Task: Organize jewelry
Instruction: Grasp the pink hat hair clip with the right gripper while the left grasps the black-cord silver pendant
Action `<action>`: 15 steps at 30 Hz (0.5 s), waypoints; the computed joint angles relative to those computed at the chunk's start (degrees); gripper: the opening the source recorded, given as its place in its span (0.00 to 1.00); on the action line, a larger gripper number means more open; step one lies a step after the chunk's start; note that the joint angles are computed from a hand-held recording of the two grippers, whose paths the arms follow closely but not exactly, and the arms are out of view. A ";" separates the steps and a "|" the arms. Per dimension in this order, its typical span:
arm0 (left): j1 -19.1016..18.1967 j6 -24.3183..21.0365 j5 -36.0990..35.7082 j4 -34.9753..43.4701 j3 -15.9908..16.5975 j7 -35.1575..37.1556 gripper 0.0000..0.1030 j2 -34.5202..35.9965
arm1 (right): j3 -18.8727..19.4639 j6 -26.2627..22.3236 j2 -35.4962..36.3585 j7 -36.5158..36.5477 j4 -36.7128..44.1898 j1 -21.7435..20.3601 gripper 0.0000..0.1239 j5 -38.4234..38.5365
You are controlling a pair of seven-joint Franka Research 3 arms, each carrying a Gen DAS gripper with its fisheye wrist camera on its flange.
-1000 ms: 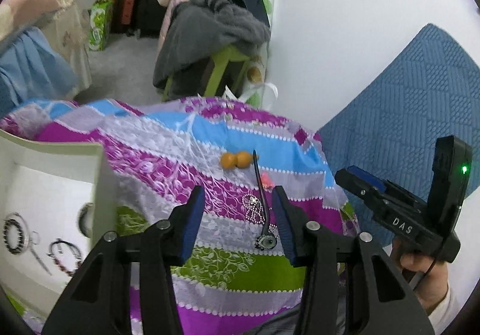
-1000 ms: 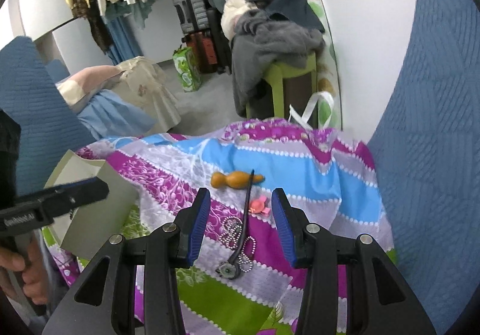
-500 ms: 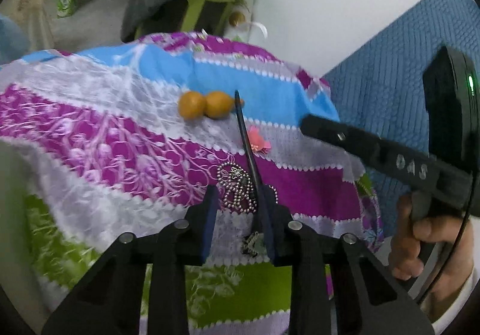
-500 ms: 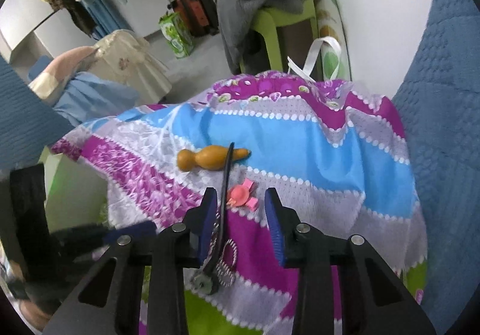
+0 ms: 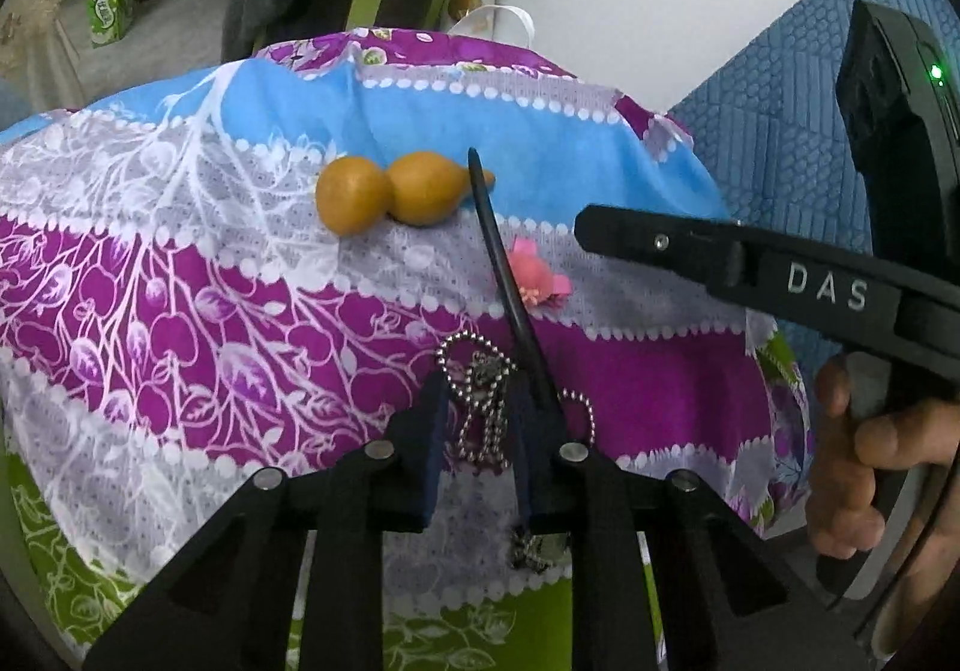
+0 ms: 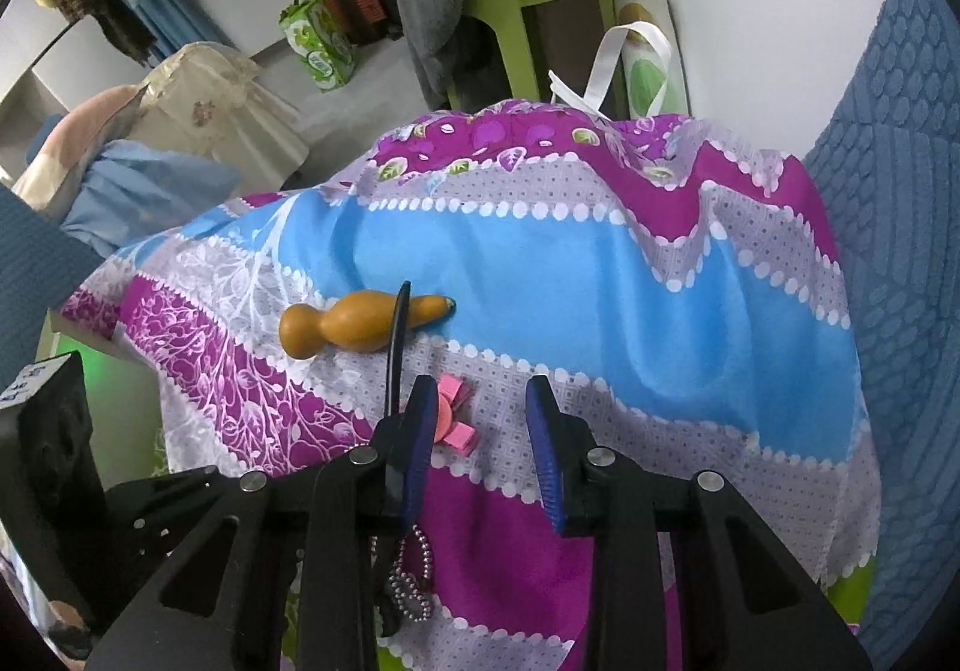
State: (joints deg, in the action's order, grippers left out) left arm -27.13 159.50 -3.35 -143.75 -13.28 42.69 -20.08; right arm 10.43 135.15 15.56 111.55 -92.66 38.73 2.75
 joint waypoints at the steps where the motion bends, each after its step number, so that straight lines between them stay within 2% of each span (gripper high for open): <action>1: 0.34 0.09 0.58 0.44 -0.27 -0.14 0.20 0.54 | 0.08 0.05 -0.02 -0.06 -0.13 -0.15 0.23 0.51; 2: 0.75 0.05 1.49 0.88 -0.70 -0.27 0.20 1.02 | 0.26 0.33 -0.08 -0.35 -0.38 -0.42 0.23 1.45; 6: 2.46 -0.89 5.30 3.04 -2.25 -1.56 0.04 3.38 | 0.55 -0.47 0.63 -0.86 0.21 -0.75 0.23 3.41; 11: 1.53 -1.03 3.71 2.49 -1.38 -1.07 0.02 2.59 | 0.71 -1.53 1.49 -1.98 0.93 -0.45 0.23 4.16; 15: 0.94 -1.15 2.49 -0.38 -1.08 -2.30 0.02 -2.34 | 0.65 -2.32 2.07 -2.28 1.34 -0.08 0.25 4.15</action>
